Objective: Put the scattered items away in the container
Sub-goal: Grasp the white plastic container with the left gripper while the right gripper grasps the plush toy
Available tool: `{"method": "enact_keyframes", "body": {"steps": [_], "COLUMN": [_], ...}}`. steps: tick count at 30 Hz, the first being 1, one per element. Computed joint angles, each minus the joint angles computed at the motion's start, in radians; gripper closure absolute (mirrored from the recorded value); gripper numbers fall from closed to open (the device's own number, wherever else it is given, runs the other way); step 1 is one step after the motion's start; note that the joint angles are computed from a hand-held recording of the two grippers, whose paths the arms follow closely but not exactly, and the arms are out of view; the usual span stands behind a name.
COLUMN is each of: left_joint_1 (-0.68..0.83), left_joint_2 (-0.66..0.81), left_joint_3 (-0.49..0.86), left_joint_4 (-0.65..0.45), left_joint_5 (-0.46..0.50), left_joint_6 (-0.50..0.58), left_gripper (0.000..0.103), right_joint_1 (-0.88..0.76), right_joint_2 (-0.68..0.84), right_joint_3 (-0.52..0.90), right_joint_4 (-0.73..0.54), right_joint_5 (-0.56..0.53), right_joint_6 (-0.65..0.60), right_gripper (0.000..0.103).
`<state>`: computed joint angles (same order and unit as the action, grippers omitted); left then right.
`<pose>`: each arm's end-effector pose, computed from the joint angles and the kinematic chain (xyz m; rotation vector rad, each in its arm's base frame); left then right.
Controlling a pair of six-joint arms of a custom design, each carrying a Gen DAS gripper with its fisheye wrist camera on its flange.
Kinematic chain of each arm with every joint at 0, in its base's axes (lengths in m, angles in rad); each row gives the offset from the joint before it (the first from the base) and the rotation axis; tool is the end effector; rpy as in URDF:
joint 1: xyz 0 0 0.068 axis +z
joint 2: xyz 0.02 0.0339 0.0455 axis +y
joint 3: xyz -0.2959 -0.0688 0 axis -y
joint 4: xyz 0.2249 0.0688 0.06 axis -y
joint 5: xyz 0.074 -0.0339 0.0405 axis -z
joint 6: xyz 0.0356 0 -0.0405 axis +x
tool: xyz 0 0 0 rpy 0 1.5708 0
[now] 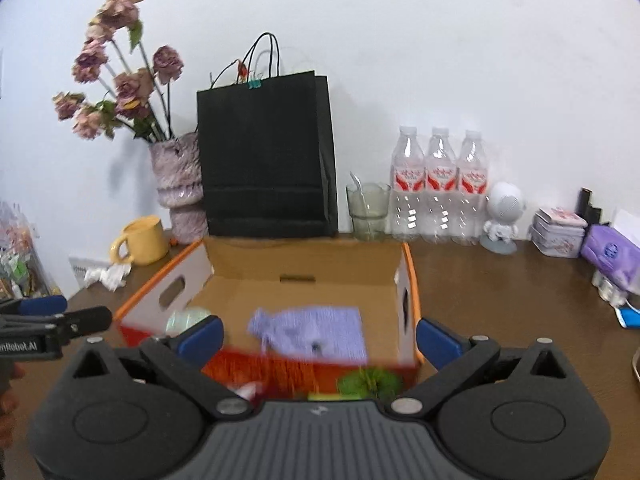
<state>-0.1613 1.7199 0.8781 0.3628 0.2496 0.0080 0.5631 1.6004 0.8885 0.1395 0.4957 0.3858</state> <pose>0.3488 -0.0657 0.2283 0.3283 2.0254 -0.3511 0.2853 0.1601 0.2507 0.1002 2.0654 0.0492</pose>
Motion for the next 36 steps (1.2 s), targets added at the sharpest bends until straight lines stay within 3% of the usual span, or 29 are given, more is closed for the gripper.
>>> {"method": "enact_keyframes", "body": {"steps": [7, 11, 21, 25, 26, 27, 28, 30, 36], "left_joint_1": [0.032, 0.027, 0.058, 0.078, 0.08, 0.081, 0.08, 0.071, 0.021], "left_joint_2": [-0.061, -0.057, -0.064, -0.055, -0.052, -0.046, -0.039, -0.026, 0.035], "left_joint_3": [-0.168, -0.212, -0.236, -0.229, -0.227, -0.223, -0.215, -0.201, -0.126], "left_joint_4": [-0.003, -0.005, -0.002, -0.002, 0.0, 0.001, 0.001, 0.005, 0.037], "left_joint_5": [0.057, 0.061, 0.077, 0.094, 0.099, 0.103, 0.104, 0.098, 0.049], "left_joint_6": [0.026, 0.025, 0.015, 0.017, 0.017, 0.015, 0.012, 0.0, -0.048], "left_gripper": [0.0, 0.0, 0.0, 0.0, 0.0, 0.0, 0.0, 0.0, 0.0], "right_joint_1": [0.121, 0.202, 0.256, 0.228, 0.22, 0.213, 0.204, 0.19, 0.192], "right_joint_2": [-0.049, -0.029, 0.129, 0.203, 0.215, 0.224, 0.226, 0.205, 0.101], "right_joint_3": [-0.172, -0.234, -0.115, -0.037, -0.03, -0.021, -0.023, -0.061, -0.157], "right_joint_4": [-0.05, -0.001, 0.074, 0.033, 0.032, 0.022, 0.028, 0.082, 0.186], "right_joint_5": [0.076, 0.098, 0.044, 0.013, -0.001, -0.016, -0.046, -0.079, 0.035], "right_joint_6": [0.162, 0.229, 0.152, 0.135, 0.133, 0.134, 0.132, 0.135, 0.114], "right_gripper": [0.0, 0.001, 0.012, 0.016, 0.018, 0.041, 0.055, 0.058, 0.059]}}
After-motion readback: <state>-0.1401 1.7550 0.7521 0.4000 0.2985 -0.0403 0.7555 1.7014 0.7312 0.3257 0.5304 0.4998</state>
